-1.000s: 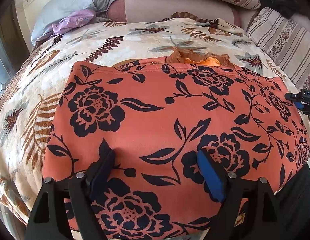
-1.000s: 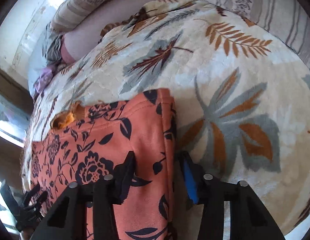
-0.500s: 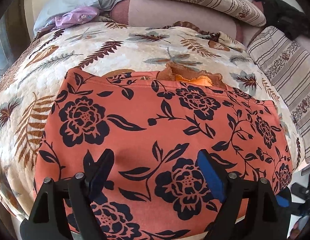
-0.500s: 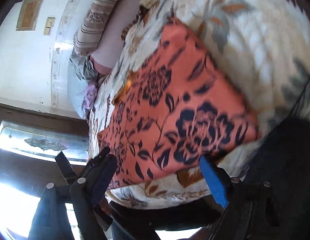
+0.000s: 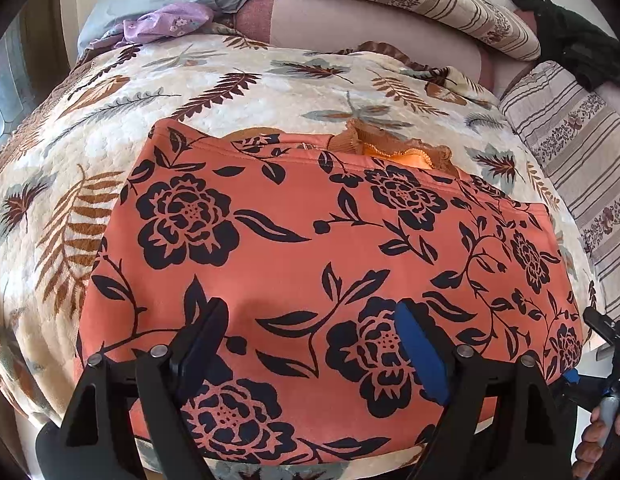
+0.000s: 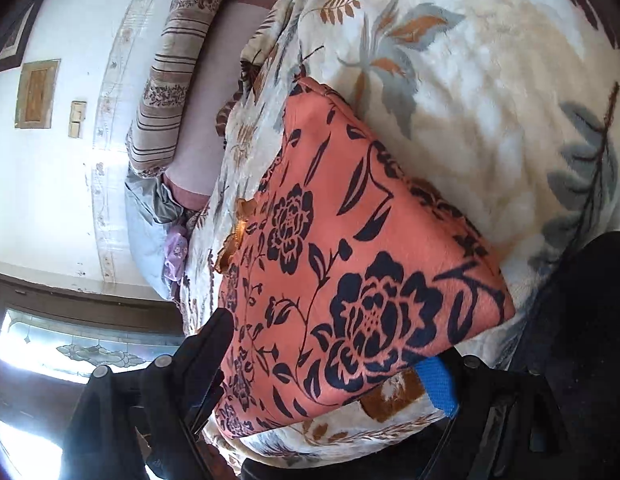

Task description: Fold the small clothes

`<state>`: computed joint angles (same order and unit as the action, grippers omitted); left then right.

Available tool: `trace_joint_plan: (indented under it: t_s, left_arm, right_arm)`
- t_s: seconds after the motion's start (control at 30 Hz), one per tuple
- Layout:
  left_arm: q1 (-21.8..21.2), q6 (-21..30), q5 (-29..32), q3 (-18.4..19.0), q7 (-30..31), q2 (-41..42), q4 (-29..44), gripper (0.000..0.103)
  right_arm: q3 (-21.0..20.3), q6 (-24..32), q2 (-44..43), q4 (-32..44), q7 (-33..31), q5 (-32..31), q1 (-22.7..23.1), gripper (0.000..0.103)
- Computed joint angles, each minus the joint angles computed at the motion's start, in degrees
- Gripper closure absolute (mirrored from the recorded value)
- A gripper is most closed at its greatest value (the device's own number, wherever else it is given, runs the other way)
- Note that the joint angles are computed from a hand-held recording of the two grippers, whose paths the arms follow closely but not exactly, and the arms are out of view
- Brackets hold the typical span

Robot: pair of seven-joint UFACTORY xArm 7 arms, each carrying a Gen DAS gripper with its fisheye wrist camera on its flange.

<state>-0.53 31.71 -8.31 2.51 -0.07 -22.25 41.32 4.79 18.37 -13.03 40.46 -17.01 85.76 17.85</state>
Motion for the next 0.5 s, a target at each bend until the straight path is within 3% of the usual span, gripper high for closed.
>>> trace_joint_plan:
  t_s: [0.07, 0.1, 0.17, 0.27, 0.37, 0.5]
  left_arm:
    - [-0.39, -0.19, -0.66, 0.33, 0.68, -0.14, -0.07, 0.017]
    - [-0.31, -0.42, -0.44, 0.22, 0.84, -0.26, -0.20, 0.017]
    - [-0.07, -1.07, 0.32, -0.09, 1.06, -0.10, -0.32, 0.017]
    - [0.03, -0.32, 1.00, -0.56, 0.64, 1.36, 0.74, 0.017]
    - [-0.42, -1.26, 1.15, -1.13, 0.47, 1.11, 1.01, 0.017]
    - [-0.28, -4.64, 4.19, -3.20, -0.81, 1.46, 0.59, 0.016]
  right_arm:
    - [-0.14, -0.28, 0.66, -0.19, 0.68, 0.71, -0.11, 0.025]
    - [0.08, -0.90, 0.80, 0.05, -0.54, 1.72, -0.03, 0.040]
    - [0.65, -2.34, 0.31, 0.13, -0.98, -0.98, -0.22, 0.055]
    - [0.12, -1.75, 1.08, 0.24, 0.72, -5.66, -0.42, 0.055]
    - [-1.20, -0.32, 0.49, -1.12, -2.48, -0.44, -0.12, 0.053]
    - [-0.28, -1.84, 0.64, -0.34, -4.35, -0.81, -0.50, 0.046]
